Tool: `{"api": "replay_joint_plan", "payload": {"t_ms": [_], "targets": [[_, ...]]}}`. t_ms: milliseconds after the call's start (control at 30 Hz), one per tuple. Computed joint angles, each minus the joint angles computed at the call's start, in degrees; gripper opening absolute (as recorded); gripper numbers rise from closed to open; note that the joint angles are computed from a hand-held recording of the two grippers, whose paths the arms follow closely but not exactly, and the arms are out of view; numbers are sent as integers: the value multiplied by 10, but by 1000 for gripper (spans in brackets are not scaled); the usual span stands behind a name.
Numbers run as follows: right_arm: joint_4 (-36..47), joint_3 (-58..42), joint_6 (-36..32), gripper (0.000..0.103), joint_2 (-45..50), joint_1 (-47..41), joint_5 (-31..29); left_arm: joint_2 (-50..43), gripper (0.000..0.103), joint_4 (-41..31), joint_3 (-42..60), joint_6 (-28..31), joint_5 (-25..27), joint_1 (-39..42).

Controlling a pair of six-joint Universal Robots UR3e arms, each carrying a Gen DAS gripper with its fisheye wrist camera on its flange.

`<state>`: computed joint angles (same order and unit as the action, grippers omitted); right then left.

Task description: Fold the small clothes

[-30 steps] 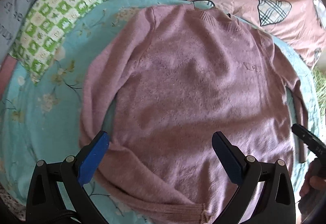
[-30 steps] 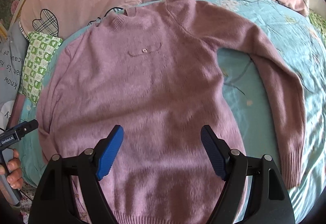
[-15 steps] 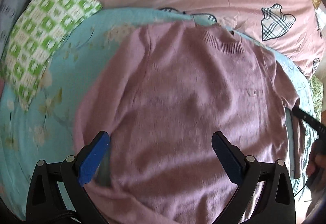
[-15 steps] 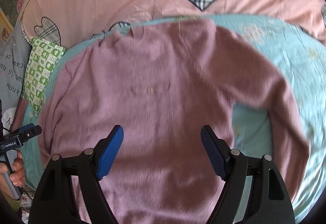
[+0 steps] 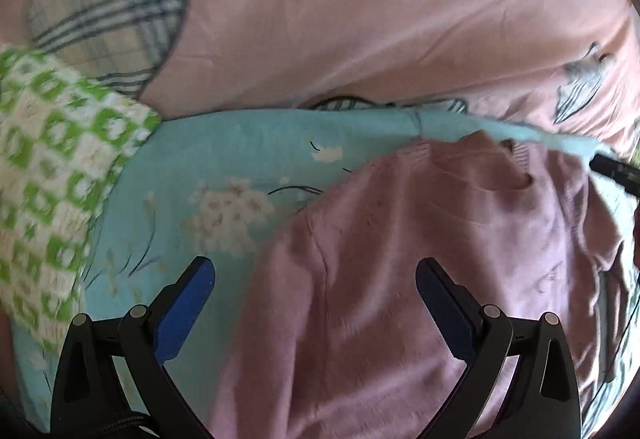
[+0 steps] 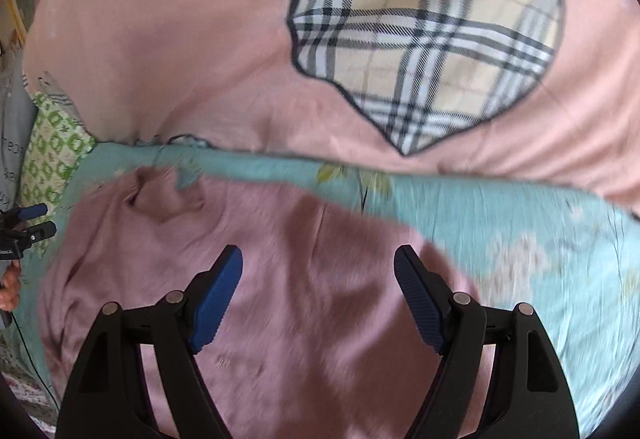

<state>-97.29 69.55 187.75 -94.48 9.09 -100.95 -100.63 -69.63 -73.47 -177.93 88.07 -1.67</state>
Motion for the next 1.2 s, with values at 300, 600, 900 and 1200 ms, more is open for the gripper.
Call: {"api": "replay_joint_plan", "payload": {"t_ms": [300,600,900,1200], "targets": [[-12,-28,-122,64,119,-37,23,-170,92,-53,133,26,-1,7],[-116,54,-99,7,57,-50,8,-219,6,-32,219,47,56,-20],[-125,112,-5,29,22,-86,11,-189,26,-22,206,-51,66,-51],[71,178,54,51,-315,-163,79,42,54,11,-28,-88,-24,-45]]}}
